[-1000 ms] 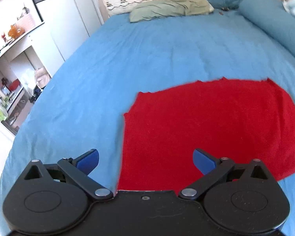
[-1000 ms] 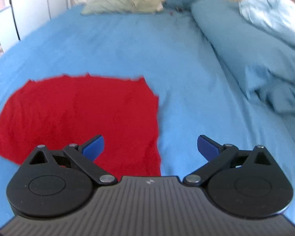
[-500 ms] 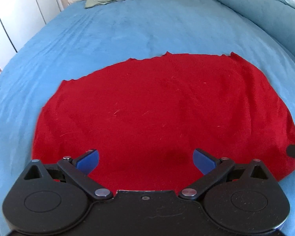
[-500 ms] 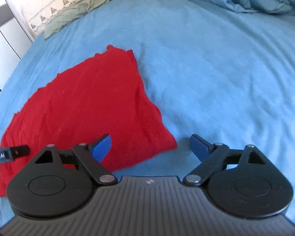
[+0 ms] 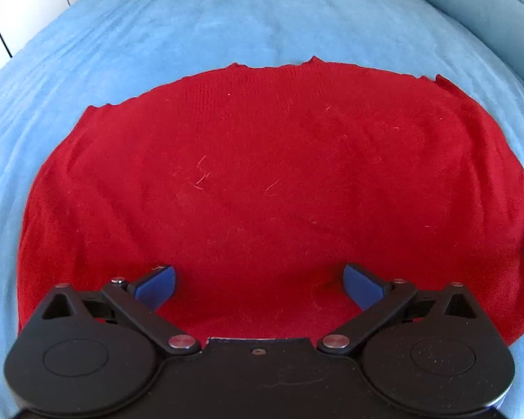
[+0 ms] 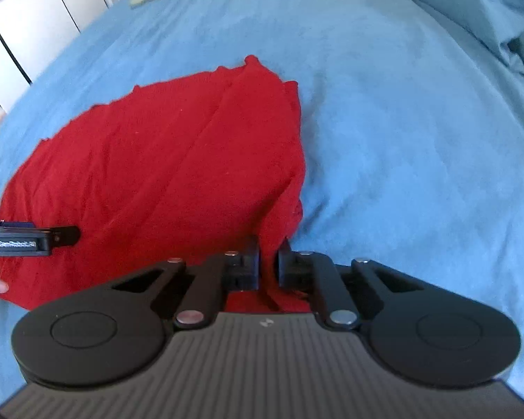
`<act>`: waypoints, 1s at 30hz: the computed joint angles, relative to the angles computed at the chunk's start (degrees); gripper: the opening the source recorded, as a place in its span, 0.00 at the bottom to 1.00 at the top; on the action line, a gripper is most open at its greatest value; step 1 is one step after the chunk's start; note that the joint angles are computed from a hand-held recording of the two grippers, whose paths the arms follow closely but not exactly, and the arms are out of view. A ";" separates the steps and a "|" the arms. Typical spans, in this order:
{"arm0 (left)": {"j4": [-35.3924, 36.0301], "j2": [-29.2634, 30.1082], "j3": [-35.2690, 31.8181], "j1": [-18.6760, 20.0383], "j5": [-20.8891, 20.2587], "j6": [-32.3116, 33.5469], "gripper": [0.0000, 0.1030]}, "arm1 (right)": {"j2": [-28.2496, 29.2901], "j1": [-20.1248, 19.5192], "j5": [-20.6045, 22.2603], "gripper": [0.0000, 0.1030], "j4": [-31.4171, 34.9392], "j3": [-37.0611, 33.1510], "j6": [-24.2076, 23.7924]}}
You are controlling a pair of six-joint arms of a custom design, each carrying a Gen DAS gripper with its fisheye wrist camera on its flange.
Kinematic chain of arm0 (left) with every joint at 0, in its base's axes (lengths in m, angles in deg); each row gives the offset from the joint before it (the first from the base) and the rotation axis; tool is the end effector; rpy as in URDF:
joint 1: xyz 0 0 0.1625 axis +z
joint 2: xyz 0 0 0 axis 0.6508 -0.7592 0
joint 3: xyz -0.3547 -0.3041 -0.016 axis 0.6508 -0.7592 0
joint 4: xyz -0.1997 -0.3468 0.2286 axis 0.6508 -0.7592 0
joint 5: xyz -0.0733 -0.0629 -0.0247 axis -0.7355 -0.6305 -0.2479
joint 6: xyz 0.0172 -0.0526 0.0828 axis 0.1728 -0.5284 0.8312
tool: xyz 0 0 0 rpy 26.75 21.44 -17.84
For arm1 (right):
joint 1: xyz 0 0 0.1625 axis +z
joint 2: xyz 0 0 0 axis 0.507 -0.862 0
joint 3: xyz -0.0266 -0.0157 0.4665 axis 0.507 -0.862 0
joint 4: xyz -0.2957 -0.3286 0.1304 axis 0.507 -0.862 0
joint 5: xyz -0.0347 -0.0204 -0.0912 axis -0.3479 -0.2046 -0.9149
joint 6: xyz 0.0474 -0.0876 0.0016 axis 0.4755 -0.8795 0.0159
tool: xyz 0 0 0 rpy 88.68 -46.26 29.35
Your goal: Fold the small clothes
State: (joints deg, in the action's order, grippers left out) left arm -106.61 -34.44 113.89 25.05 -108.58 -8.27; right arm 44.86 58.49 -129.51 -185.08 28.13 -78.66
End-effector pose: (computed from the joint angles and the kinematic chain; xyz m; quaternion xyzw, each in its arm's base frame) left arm -0.1502 -0.8125 0.0327 0.2708 0.8929 -0.1348 0.3334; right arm 0.0598 -0.7264 0.1229 -0.0668 -0.8790 0.3434 0.3242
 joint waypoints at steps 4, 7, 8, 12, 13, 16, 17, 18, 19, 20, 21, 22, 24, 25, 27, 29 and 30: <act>0.96 -2.25 0.18 0.44 -1.57 0.45 1.00 | -0.33 4.05 -1.19 0.22 5.84 -4.51 2.51; -1.59 -5.33 2.19 0.98 -0.69 3.74 1.00 | 2.19 7.85 2.49 0.22 8.11 -10.85 -2.79; -2.52 -6.53 3.04 1.29 -0.25 4.93 1.00 | 3.53 8.98 4.43 0.22 9.41 -13.36 -4.69; -5.67 -12.06 7.89 3.20 2.08 9.07 1.00 | 10.41 12.37 13.63 0.22 19.37 -23.48 -10.97; -6.11 -13.17 9.04 3.72 2.43 9.41 1.00 | 12.44 12.87 15.09 0.22 22.56 -25.88 -12.15; -6.24 -16.55 12.51 5.62 3.05 9.31 1.00 | 20.24 13.56 15.97 0.21 33.49 -34.43 -13.35; -5.90 -17.27 13.30 6.11 3.16 9.10 1.00 | 22.70 13.41 15.45 0.21 35.95 -36.78 -12.69; -5.41 -18.00 14.13 6.61 3.32 8.78 1.00 | 24.69 13.13 15.07 0.21 37.67 -38.73 -12.00; -4.84 -18.58 14.78 7.00 3.27 8.51 1.00 | 26.09 12.94 14.94 0.21 38.54 -39.81 -11.31; -4.74 -19.14 15.47 7.29 2.97 8.44 1.00 | 26.96 12.85 14.63 0.22 38.14 -40.07 -11.12; -5.09 -19.69 16.24 7.46 2.38 8.46 1.00 | 27.33 12.89 14.31 0.23 37.08 -39.88 -11.58; -5.44 -20.14 16.82 7.51 1.54 8.53 1.00 | 27.35 12.86 14.66 0.27 36.84 -40.07 -11.76; -6.87 -21.06 17.89 7.49 -0.57 9.21 1.00 | 25.80 12.62 16.97 0.46 36.06 -38.25 -11.05; -7.58 -21.68 18.54 7.36 -1.64 9.40 1.00 | 25.00 12.47 18.35 0.66 35.57 -37.58 -10.95; -7.90 -22.56 19.04 6.93 -4.72 8.91 0.99 | 23.43 12.79 19.76 0.78 30.66 -35.49 -12.17; -7.87 -23.20 19.30 6.56 -7.63 8.27 0.95 | 20.51 13.20 18.91 0.82 25.16 -31.65 -13.35; -7.49 -23.15 19.08 6.33 -8.80 7.75 0.92 | 18.77 13.42 17.36 0.85 22.08 -29.26 -13.33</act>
